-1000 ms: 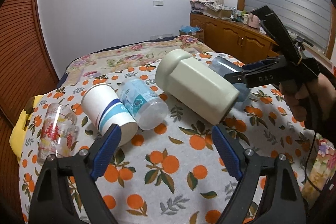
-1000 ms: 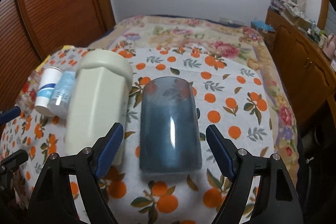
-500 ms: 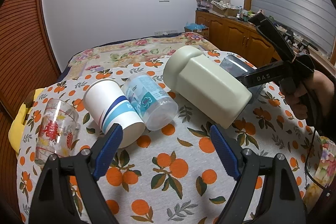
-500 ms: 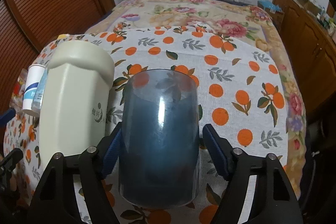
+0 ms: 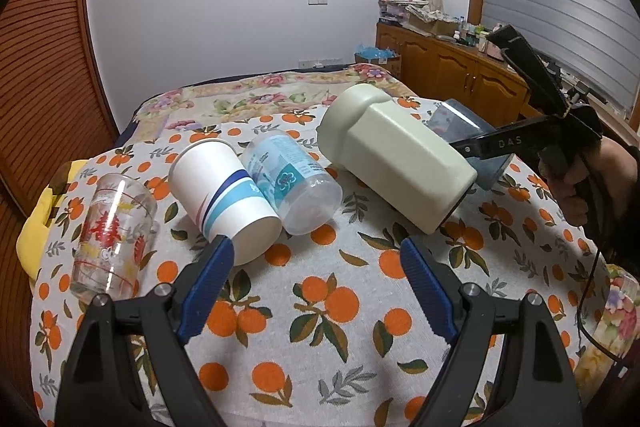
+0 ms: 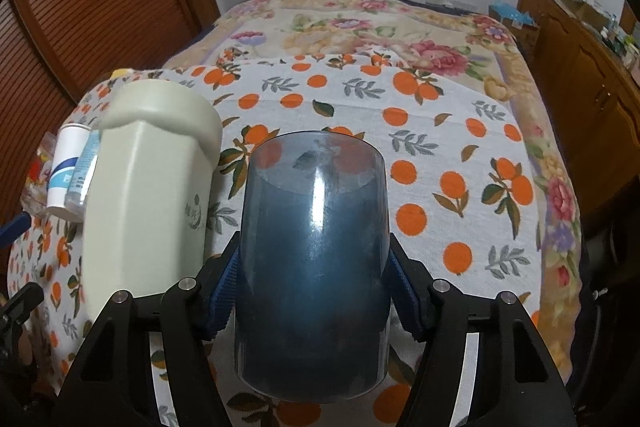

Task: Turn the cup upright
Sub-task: 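Lift the blue cup with the right gripper and swing it toward the left tool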

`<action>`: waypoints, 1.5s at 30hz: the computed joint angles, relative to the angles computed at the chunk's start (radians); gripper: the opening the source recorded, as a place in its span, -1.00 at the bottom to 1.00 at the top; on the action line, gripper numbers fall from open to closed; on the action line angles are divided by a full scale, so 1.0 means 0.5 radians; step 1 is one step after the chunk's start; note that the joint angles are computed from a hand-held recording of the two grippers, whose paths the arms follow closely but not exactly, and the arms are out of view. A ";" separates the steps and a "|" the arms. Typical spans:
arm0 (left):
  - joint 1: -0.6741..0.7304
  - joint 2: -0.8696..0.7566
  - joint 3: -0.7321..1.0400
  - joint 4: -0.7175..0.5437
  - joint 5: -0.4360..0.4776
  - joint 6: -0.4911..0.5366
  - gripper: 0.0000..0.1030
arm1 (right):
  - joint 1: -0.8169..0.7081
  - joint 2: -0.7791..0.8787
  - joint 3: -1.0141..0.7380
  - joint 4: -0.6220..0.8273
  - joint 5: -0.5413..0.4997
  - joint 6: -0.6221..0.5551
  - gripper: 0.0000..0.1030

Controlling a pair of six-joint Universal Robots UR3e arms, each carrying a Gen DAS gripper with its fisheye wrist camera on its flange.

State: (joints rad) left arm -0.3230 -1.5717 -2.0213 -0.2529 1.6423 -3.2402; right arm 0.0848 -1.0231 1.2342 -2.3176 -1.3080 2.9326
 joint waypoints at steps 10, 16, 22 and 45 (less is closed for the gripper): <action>-0.061 0.210 -0.133 0.011 0.047 -0.045 0.67 | -0.062 -0.461 0.545 -0.196 0.073 0.026 0.30; -0.073 0.392 -0.239 -0.012 0.069 -0.073 0.67 | -0.038 -0.822 0.879 -0.250 0.148 0.016 0.30; -0.050 0.575 -0.350 -0.056 0.056 -0.111 0.67 | 0.110 -1.023 1.076 -0.264 0.176 0.051 0.30; 0.289 0.971 -0.700 -0.148 -0.139 -0.089 0.67 | 0.702 -0.512 0.894 -0.467 0.052 0.246 0.31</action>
